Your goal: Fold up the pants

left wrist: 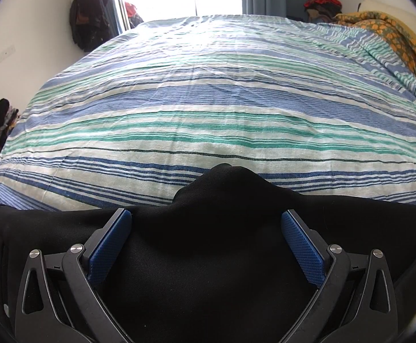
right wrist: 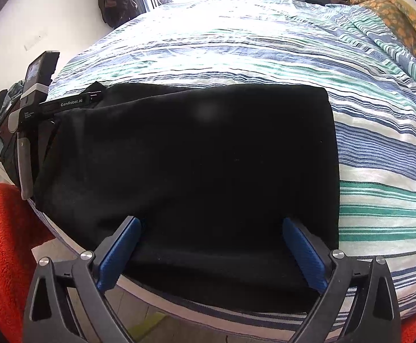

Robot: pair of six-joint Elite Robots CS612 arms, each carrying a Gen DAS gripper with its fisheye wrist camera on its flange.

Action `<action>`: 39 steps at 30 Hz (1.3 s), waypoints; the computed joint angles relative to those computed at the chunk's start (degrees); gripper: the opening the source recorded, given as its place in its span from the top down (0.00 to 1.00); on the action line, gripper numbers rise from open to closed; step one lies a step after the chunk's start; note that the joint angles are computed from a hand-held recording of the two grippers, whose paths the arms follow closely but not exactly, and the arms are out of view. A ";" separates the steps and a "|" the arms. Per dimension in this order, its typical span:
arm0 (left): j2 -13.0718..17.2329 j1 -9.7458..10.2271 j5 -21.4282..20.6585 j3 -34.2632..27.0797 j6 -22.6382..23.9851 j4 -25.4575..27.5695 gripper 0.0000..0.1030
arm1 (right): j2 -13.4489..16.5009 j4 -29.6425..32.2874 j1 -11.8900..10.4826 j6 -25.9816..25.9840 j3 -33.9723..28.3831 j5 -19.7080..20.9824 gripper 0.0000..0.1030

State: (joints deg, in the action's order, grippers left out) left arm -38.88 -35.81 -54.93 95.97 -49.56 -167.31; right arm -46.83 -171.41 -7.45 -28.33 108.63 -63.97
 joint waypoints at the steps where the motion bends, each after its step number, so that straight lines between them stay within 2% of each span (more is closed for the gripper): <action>1: 0.00 0.00 0.00 0.00 0.00 0.00 0.00 | 0.01 -0.05 -0.02 0.03 0.01 0.03 0.04; 39: -0.05 -0.05 0.17 0.03 -0.21 0.19 0.00 | 0.06 -0.90 0.13 0.26 0.27 -0.21 0.00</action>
State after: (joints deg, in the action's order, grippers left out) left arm -38.93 -35.86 -54.76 96.00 -49.76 -167.12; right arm -46.77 -172.31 -7.32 -28.08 108.90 -64.18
